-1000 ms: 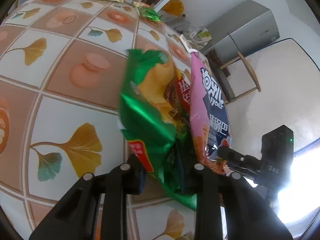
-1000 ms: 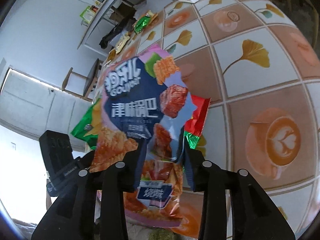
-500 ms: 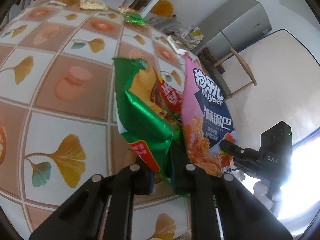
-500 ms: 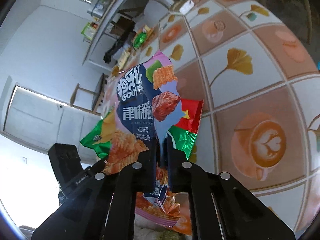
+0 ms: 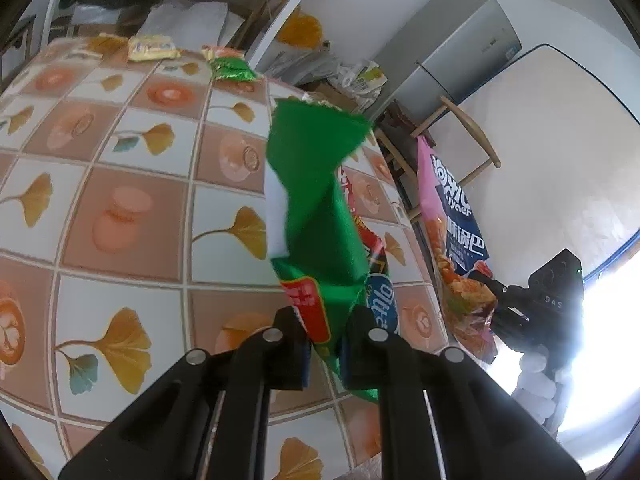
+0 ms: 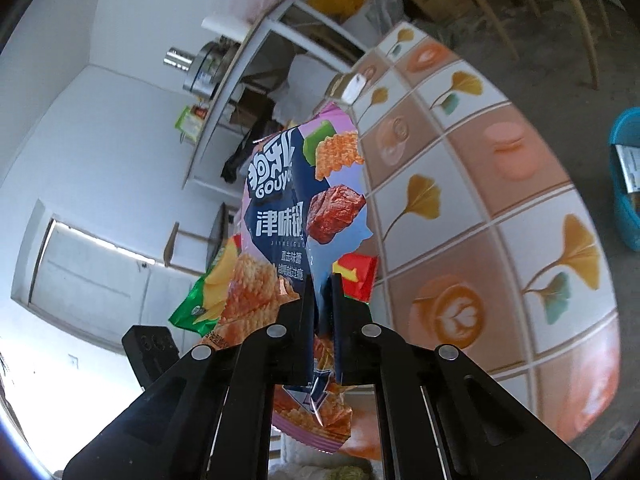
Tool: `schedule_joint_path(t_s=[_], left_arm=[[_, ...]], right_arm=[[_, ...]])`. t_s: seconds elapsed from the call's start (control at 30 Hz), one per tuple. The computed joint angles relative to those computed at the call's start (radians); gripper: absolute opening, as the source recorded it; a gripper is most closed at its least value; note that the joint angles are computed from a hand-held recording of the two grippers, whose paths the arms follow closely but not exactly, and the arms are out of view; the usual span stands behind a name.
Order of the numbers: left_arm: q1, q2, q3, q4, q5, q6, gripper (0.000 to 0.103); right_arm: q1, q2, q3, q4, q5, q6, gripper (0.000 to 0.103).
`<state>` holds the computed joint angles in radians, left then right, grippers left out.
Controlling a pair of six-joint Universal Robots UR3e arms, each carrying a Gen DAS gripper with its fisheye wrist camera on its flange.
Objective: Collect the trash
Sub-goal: 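Lift both chip bags off the table and turn toward the wastebasket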
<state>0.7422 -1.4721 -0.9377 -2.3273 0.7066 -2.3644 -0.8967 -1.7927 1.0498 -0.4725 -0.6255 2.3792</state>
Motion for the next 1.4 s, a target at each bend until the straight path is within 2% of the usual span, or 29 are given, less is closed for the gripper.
schedule_joint_path(t_s=[0.2, 0.3, 0.4, 0.87, 1.4], left_arm=[[-0.028, -0.014, 0.024, 0.053, -0.007, -0.032, 0.01], [-0.033, -0.021, 0.048, 0.057, -0.015, -0.033, 0.01], [-0.042, -0.022, 0.063, 0.07, -0.021, -0.042, 0.01], [-0.083, -0.009, 0.069, 0.199, -0.011, -0.105, 0.01], [-0.19, -0.006, 0.085, 0.371, 0.029, -0.205, 0.01]], right_arm=[[-0.055, -0.015, -0.003, 0.06, -0.006, -0.043, 0.006], [-0.04, -0.018, 0.019, 0.018, 0.004, -0.01, 0.006], [-0.083, -0.011, -0.008, 0.095, -0.008, -0.072, 0.006], [-0.137, -0.008, -0.034, 0.163, -0.013, -0.123, 0.006], [-0.304, 0.006, -0.067, 0.359, -0.05, -0.316, 0.006]])
